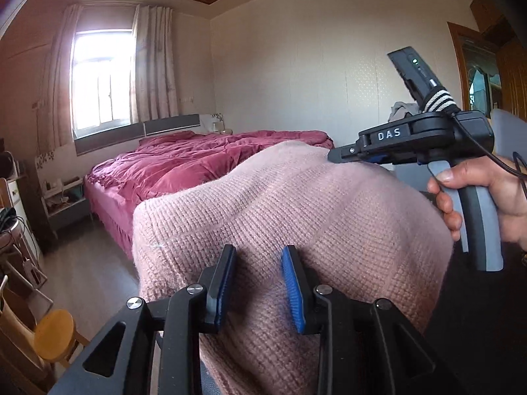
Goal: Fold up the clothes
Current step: 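Carry the held pink sweater with the left tool toward the white sweater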
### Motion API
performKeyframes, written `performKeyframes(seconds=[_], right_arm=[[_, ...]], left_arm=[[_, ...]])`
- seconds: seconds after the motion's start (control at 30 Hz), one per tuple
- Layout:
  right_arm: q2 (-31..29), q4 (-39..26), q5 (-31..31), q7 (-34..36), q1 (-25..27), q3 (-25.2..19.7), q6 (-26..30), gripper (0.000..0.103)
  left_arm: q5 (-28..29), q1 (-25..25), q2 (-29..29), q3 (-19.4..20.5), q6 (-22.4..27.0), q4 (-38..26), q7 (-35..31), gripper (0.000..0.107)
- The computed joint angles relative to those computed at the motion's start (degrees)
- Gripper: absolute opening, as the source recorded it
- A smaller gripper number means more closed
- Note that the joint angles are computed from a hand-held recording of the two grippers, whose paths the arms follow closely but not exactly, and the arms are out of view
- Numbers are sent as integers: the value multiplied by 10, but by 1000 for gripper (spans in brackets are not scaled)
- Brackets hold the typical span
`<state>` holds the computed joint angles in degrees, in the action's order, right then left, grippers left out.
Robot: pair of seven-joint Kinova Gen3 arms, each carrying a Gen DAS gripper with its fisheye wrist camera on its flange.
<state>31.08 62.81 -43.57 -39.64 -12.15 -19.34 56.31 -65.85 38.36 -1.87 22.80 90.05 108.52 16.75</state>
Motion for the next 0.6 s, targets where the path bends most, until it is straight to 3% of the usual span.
performKeyframes(seconds=[0.1,0.2,0.3,0.43,0.5,0.6], right_arm=[[-38,56,-70,57,59,-34,-19,33],[-65,112,-140,123,138,-74,6,33],[-103,179,-158,193,184,-89,11,33],[-148,251,-151,286,200,-106,-11,33],[-169,282,-156,333,189,-98,-23,33],[-191,320,-136,371,124,-39,-51,33]], left_arm=[[-4,-33,-27,59,9,19,62,29],[-15,-52,-43,138,68,33,127,29],[-56,-31,6,176,131,27,128,29],[-87,-6,70,150,143,-21,39,30],[-71,32,101,102,152,-47,-3,30],[-20,76,102,23,127,-50,-8,30]])
